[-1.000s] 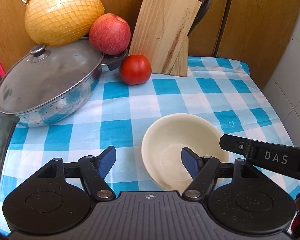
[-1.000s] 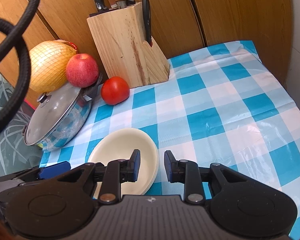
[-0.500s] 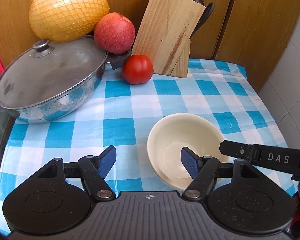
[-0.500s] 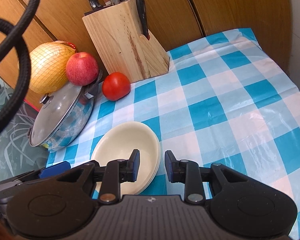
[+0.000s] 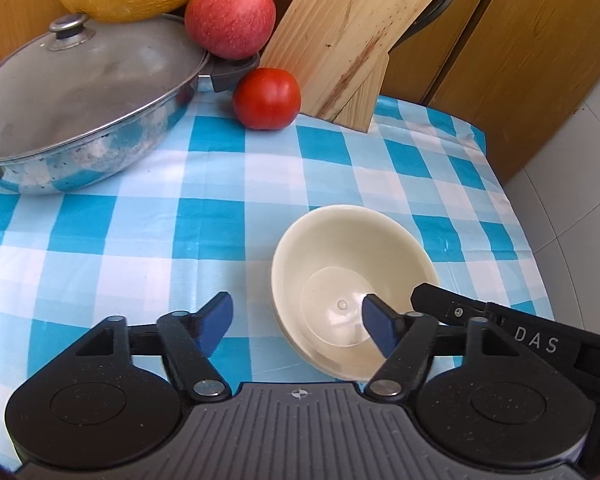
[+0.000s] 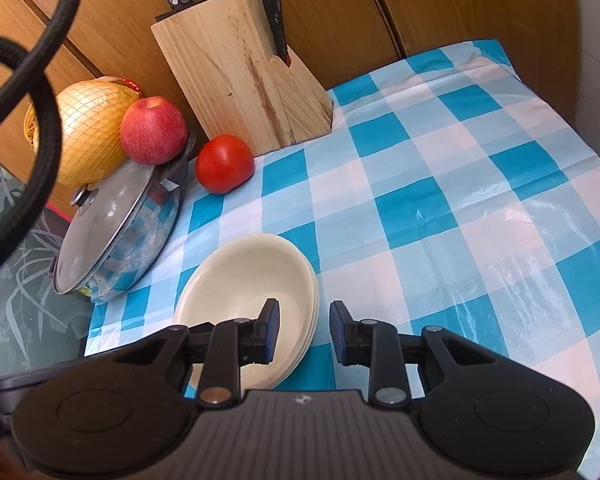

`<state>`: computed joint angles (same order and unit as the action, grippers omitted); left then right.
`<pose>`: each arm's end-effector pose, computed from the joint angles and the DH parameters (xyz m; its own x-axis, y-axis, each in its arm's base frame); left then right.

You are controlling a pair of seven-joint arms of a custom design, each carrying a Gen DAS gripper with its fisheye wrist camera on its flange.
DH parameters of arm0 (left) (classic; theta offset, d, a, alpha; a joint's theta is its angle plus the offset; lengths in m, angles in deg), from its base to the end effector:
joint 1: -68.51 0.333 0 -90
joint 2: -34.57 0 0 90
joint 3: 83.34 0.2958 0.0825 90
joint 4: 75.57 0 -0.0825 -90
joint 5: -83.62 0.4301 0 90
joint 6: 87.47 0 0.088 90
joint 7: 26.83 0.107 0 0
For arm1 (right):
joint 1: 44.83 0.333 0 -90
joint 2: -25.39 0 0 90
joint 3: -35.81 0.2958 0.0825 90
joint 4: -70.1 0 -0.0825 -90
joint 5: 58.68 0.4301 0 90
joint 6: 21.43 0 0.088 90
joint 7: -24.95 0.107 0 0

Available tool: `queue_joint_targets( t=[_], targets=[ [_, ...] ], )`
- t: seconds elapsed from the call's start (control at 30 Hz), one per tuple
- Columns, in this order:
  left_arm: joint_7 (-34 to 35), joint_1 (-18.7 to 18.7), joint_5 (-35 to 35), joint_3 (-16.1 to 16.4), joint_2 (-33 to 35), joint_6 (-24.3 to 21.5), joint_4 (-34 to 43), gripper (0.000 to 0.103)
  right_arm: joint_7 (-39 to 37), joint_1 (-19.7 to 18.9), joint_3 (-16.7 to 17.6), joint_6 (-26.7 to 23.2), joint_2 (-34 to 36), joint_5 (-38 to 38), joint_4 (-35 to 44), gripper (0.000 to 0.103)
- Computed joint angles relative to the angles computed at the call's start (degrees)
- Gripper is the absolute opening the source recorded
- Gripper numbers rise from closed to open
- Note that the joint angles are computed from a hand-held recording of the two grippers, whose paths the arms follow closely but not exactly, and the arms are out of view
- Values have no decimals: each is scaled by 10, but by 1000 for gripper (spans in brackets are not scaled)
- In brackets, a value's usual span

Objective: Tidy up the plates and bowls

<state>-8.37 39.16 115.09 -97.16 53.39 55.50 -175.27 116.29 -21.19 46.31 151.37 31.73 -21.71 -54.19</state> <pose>0.5283 -0.4807 0.3981 0.0989 -0.9734 0.2068 -0.8542 -0.1896 -0.4842 0.5406 0.3112 0.3692 0.0989 -0.8690 -0.4849 -0.8482 0.1812 -0.4978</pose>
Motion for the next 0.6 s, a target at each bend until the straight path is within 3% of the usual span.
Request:
queue_joint_targets(
  t=[0.1, 0.27, 0.4, 0.53, 0.6],
  targets=[
    [8, -13, 21, 3, 16, -37, 27, 81, 23, 5, -7, 8, 2, -24, -3, 27],
    [30, -14, 17, 2, 24, -45, 34, 72, -42, -19, 15, -20, 8, 73, 12, 27],
    [-2, -22, 44, 12, 16, -40, 24, 88, -35, -10, 6, -16, 7, 64, 11, 27],
    [-28, -14, 58, 13, -1, -5, -1, 96, -45, -10, 7, -18, 6, 77, 11, 27],
    [-30, -17, 64, 11, 0, -27, 7, 101, -43, -8, 5, -17, 7, 72, 12, 27]
  ],
)
